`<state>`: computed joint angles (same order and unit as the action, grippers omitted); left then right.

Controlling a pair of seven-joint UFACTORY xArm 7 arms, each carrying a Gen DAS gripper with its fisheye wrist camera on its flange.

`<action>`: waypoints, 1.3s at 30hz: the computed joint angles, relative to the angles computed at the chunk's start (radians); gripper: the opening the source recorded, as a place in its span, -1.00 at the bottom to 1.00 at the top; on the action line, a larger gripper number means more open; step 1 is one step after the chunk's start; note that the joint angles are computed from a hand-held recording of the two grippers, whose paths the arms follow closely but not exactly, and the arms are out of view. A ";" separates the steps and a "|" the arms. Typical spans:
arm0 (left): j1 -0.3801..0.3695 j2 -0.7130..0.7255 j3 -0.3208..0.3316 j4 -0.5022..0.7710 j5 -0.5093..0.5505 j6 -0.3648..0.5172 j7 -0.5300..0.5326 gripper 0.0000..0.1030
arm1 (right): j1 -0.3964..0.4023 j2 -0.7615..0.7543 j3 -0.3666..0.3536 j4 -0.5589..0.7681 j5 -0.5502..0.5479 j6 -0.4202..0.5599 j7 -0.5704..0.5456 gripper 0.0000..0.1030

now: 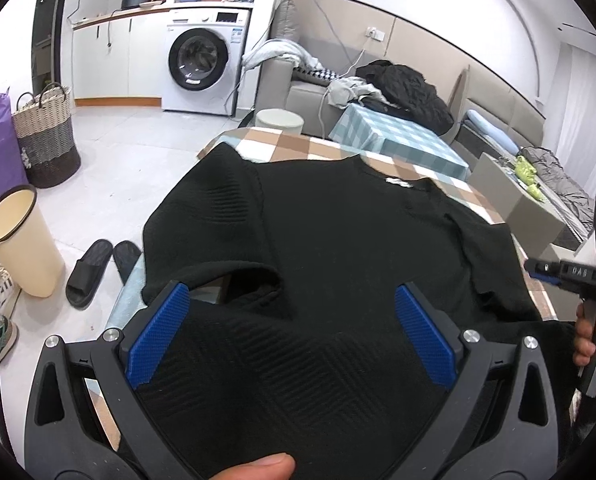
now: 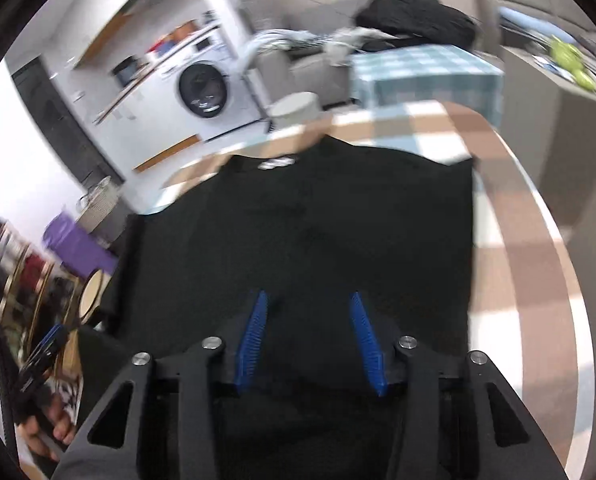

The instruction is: Fold small clothes

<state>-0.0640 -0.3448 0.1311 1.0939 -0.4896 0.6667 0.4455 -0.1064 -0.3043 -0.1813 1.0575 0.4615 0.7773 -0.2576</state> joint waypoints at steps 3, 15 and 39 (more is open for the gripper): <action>0.020 0.021 -0.003 0.023 0.023 0.012 -0.040 0.98 | -0.024 0.010 0.018 -0.019 -0.055 0.029 0.090 -0.14; 0.091 0.077 0.062 0.079 -0.044 0.108 -0.056 0.74 | -0.009 -0.099 0.017 -0.111 -0.070 0.028 0.114 0.12; 0.227 0.392 -0.047 0.366 -0.231 0.299 -0.264 0.49 | -0.015 -0.285 -0.042 -0.220 -0.113 -0.003 0.252 0.20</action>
